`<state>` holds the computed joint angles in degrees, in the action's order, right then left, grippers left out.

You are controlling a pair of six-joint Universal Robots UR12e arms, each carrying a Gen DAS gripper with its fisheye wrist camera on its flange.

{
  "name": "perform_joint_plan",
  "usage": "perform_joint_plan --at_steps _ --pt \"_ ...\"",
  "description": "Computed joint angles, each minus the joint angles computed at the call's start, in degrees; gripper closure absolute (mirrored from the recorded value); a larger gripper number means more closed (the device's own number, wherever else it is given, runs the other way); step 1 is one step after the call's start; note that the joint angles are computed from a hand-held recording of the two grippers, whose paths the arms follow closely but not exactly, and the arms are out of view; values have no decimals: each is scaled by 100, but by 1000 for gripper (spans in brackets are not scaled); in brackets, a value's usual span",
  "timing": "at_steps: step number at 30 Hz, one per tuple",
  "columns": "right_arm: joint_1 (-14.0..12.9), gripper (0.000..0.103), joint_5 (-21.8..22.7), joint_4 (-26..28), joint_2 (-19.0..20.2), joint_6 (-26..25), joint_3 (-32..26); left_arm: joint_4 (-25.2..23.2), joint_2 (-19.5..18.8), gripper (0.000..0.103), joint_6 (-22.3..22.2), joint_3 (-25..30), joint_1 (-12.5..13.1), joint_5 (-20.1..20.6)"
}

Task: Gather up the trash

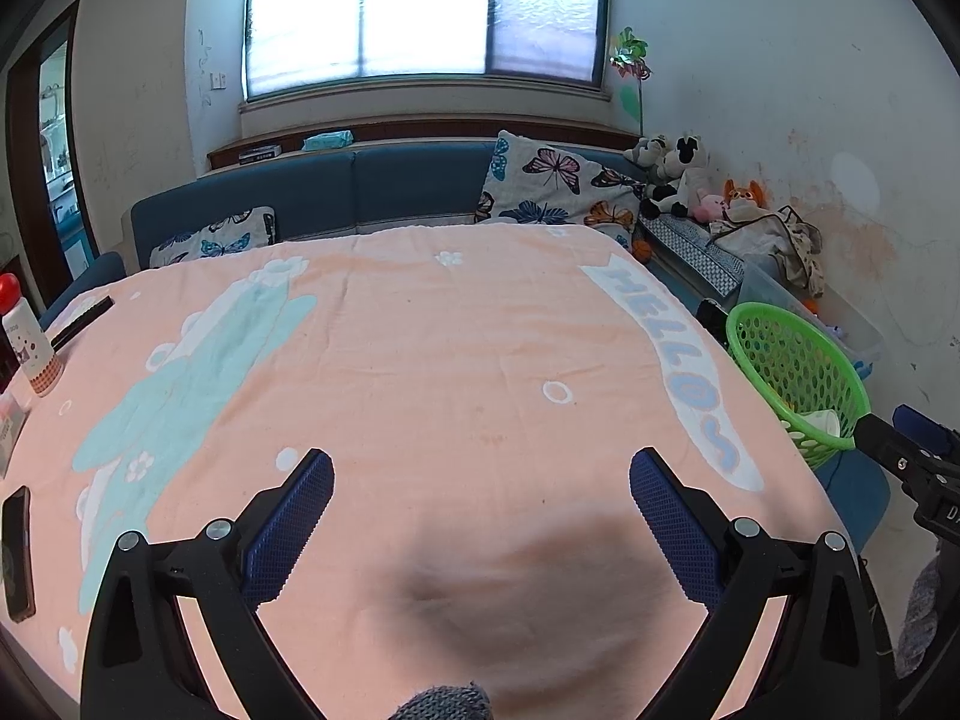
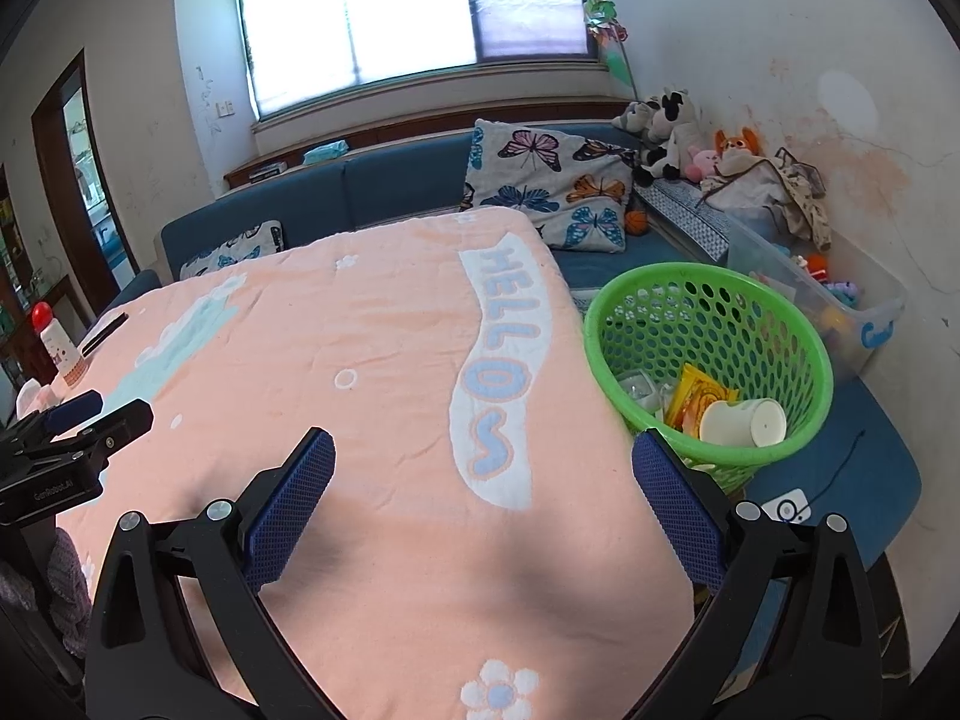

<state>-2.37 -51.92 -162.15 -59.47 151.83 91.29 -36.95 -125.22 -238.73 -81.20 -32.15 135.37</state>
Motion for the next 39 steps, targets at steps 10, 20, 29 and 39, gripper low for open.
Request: perform_joint_plan --at_steps 10,20,29,39 --pt "8 5 86 -29 -16 -55 28 -28 -7 7 13 14 -10 25" --pt "5 4 142 -81 -16 -43 41 -88 -11 7 -23 26 -17 50" --pt "22 4 182 -60 -38 -92 62 -79 -12 7 -22 25 -16 56" --pt "47 5 196 -72 -52 -132 85 -85 13 7 -63 -15 -33 89"
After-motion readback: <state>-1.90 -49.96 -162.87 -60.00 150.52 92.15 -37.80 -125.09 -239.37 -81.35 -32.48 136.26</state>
